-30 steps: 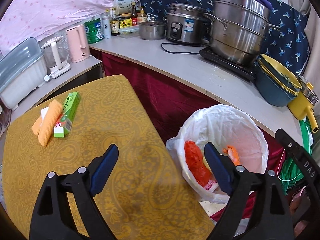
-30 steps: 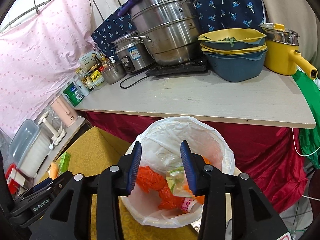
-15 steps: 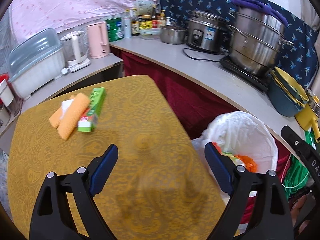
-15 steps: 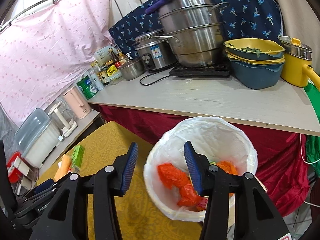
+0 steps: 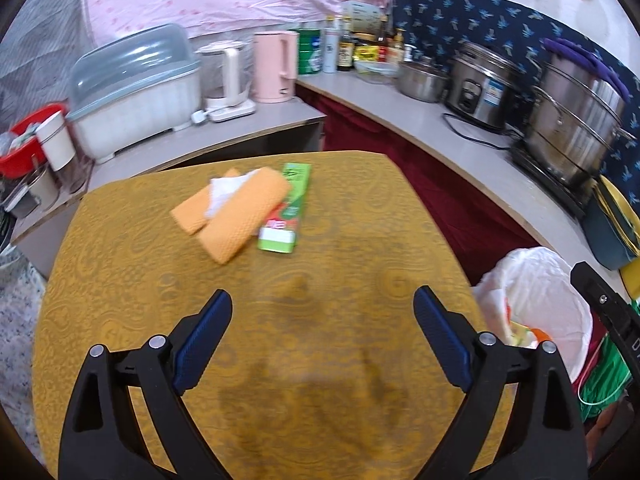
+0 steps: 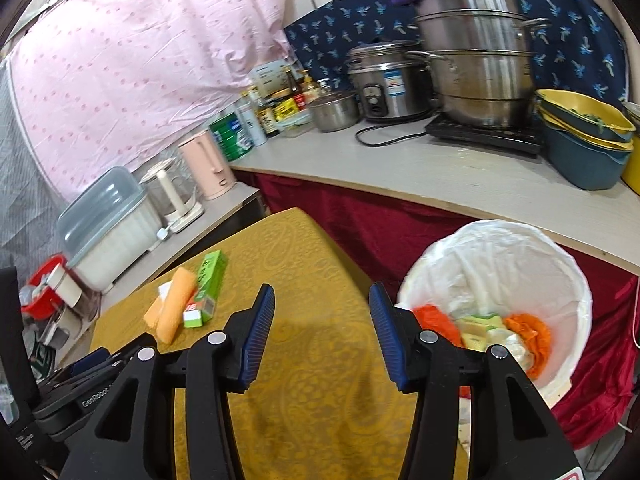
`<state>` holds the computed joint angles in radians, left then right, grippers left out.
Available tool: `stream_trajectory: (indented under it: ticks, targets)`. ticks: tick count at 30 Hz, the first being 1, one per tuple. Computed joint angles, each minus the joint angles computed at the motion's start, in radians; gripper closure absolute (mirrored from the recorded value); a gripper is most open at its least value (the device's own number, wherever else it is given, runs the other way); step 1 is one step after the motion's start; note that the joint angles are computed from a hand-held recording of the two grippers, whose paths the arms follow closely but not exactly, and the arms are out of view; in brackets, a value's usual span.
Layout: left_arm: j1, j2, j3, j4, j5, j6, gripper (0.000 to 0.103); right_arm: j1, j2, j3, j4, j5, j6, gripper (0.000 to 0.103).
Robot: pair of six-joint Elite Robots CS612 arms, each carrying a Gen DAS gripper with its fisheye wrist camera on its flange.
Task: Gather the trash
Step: 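Move both tools back toward the orange sponge cloths and wasabi tube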
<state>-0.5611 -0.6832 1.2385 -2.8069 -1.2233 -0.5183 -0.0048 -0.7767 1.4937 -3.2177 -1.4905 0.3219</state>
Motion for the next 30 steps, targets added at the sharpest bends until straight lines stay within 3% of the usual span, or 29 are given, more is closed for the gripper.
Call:
stream_trajectory:
  ticks: [17, 30]
  targets:
    - [0.091, -0.021, 0.066, 0.033, 0.035, -0.091, 0.015, 0.102, 0.097, -0.173, 0.148, 0.071, -0.099, 0.055]
    - [0.163, 0.038, -0.014, 0.074, 0.022, -0.077, 0.015, 0.176, 0.278, -0.488, 0.382, 0.140, -0.134, 0.055]
